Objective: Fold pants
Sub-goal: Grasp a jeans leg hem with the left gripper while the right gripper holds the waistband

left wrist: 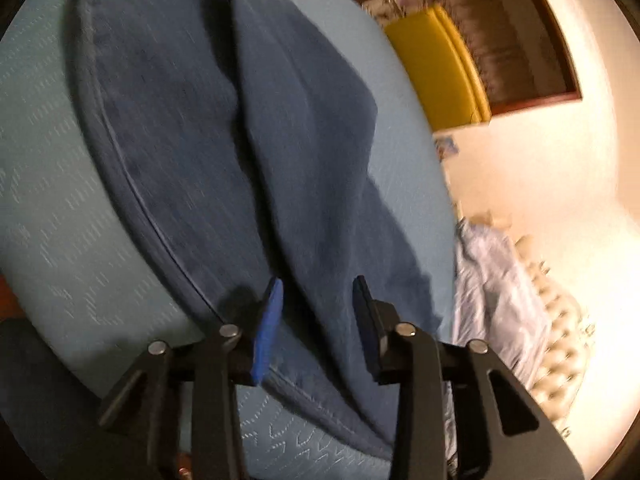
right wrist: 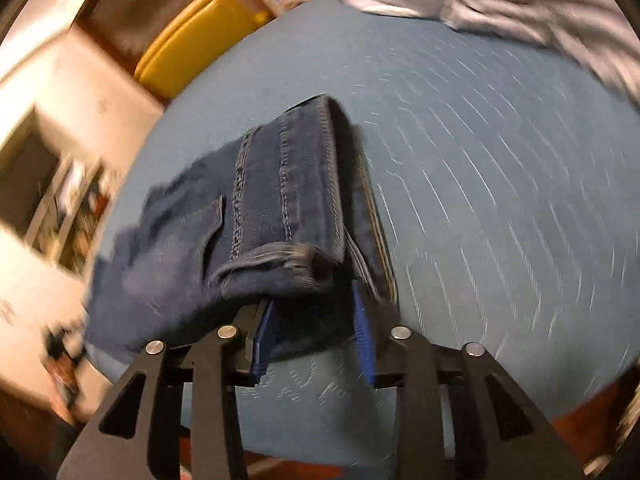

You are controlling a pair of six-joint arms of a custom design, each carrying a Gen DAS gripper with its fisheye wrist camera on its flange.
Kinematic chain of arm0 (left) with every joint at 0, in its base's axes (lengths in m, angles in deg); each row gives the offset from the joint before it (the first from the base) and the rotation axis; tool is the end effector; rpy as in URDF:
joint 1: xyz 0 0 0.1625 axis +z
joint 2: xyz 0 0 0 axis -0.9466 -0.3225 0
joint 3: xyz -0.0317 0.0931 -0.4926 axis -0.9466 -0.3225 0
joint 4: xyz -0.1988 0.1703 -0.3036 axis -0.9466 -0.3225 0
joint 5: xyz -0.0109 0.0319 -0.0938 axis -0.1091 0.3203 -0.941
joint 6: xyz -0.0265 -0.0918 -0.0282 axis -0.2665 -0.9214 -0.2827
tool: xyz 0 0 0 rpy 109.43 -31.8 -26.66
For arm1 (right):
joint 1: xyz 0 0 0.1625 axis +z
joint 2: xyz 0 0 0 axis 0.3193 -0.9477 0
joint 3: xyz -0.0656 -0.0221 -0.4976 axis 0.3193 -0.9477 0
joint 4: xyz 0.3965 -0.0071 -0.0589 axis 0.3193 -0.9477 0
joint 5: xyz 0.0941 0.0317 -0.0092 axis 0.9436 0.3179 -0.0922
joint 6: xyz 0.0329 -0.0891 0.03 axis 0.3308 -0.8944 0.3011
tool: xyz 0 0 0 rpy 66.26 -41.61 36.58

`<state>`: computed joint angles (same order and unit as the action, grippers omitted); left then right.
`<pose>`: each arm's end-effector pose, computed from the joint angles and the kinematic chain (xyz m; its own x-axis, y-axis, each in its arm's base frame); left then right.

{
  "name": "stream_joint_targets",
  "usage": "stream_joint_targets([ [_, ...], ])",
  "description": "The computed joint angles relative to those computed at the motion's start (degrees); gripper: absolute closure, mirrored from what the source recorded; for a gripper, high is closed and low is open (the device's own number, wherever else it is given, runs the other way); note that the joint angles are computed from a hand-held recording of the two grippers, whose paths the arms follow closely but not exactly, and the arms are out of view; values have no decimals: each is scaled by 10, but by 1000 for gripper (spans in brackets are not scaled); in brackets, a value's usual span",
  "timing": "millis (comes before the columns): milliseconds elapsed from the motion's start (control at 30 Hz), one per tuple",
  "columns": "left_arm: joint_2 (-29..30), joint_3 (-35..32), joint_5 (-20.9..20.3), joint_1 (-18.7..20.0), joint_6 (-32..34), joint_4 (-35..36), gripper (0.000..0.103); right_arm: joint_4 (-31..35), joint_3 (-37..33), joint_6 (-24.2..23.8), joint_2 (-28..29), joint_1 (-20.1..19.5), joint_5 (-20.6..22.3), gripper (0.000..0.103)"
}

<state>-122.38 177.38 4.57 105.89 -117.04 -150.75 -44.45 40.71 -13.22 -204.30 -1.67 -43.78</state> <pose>-0.1916 -0.3692 0.1226 -0.9078 -0.3407 0.2448 -0.4136 0.6292 -0.6581 -0.1752 -0.2427 0.5202 -0.9445 0.2576 0.2040 0.0667 0.7583 -0.6485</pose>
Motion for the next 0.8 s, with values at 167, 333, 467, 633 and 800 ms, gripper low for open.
stream_joint_targets([
  [167, -48, 41, 32, 44, 17, -81, 65, 43, 19, 1, -35, -54, 53, 58],
  [333, -117, 1, -9, 122, 70, -32, 65, 43, 33, 42, -43, -65, 77, 58],
  [467, -139, -60, -39, 168, 98, 75, 62, 59, 34, 52, -49, -92, 99, 58],
  [633, -132, -125, -50, 196, 117, 180, 92, 113, 32, 20, -72, -140, 136, 43],
  [800, -169, -162, -8, 161, 140, 299, 100, 206, 14, -33, -83, -192, 184, 30],
])
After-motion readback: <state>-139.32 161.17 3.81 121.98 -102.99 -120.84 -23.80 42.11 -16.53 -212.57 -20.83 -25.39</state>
